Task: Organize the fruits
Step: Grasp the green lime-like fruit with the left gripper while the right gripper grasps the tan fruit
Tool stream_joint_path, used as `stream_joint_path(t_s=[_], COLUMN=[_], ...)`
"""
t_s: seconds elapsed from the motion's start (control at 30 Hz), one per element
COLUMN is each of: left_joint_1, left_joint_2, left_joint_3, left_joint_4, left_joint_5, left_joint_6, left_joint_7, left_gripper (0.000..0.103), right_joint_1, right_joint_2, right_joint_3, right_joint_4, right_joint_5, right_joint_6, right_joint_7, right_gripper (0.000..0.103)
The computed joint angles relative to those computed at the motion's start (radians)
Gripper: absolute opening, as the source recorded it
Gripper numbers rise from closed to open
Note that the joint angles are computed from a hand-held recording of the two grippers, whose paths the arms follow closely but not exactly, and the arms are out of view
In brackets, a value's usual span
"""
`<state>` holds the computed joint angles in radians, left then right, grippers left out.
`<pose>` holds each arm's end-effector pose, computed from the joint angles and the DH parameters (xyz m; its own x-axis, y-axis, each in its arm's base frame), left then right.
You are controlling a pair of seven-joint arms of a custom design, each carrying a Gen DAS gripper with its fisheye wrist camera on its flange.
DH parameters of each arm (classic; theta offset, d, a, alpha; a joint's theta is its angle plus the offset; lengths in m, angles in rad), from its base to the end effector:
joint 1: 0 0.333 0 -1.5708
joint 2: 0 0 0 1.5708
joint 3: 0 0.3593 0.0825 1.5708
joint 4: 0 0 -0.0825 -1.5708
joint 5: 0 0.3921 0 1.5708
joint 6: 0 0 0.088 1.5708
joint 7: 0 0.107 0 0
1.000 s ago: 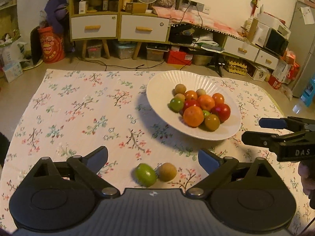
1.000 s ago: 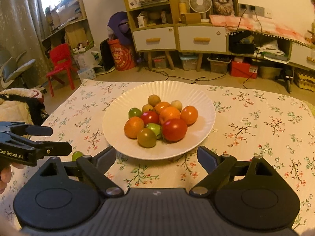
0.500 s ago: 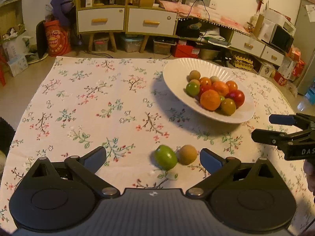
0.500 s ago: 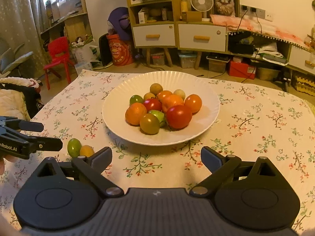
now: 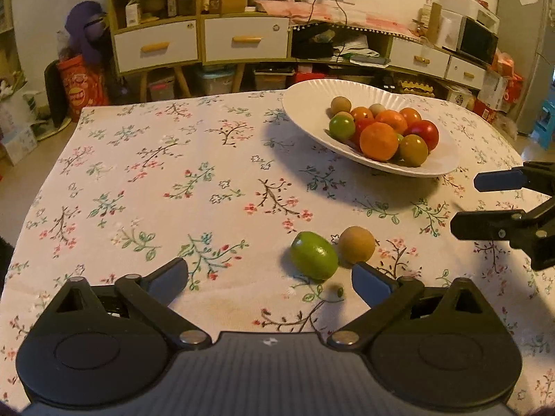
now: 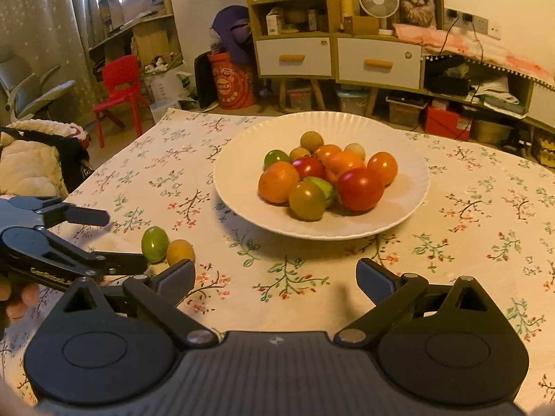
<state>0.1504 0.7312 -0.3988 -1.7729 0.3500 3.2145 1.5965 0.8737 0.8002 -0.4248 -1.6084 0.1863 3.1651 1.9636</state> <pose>0.7200 -0.1569 0.2921 -0.4278 -0.9037 0.0176 -0.6403 0.2892 -0.7116 0.6681 0.3981 0.3117 0.1700 -0.9773 -0.1260 -0.6740 -0.0220 -0.7384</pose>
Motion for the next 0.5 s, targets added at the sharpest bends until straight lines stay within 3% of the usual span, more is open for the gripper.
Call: stream_joint_path(t_s=[0.1, 0.33, 0.43, 0.5], left_joint_1=[-0.037, -0.019, 0.000, 0.017], left_joint_2=[0.001, 0.012, 0.019, 0.025], left_joint_3=[0.037, 0.004, -0.024, -0.049], left_joint_4=[0.015, 0.026, 0.031, 0.036], left_joint_5=[0.006, 0.007, 0.001, -0.007], left_joint_6=[-0.001, -0.021, -0.035, -0.048], left_joint_7=[-0.003, 0.031, 0.048, 0.064], left_gripper=[0.080, 0.064, 0.053, 0.039], right_joint_1=[-0.008, -0.019, -0.029, -0.044], right_joint_2=[-0.002, 0.005, 0.008, 0.010], right_joint_3=[0.012, 0.030, 0.049, 0.072], right_joint_4=[0.001, 0.013, 0.019, 0.027], right_joint_5=[-0.002, -0.013, -0.023, -0.031], right_joint_6=[-0.005, -0.018, -0.020, -0.023], right_joint_7=[-0.006, -0.008, -0.016, -0.029], right_gripper=[0.099, 0.099, 0.099, 0.099])
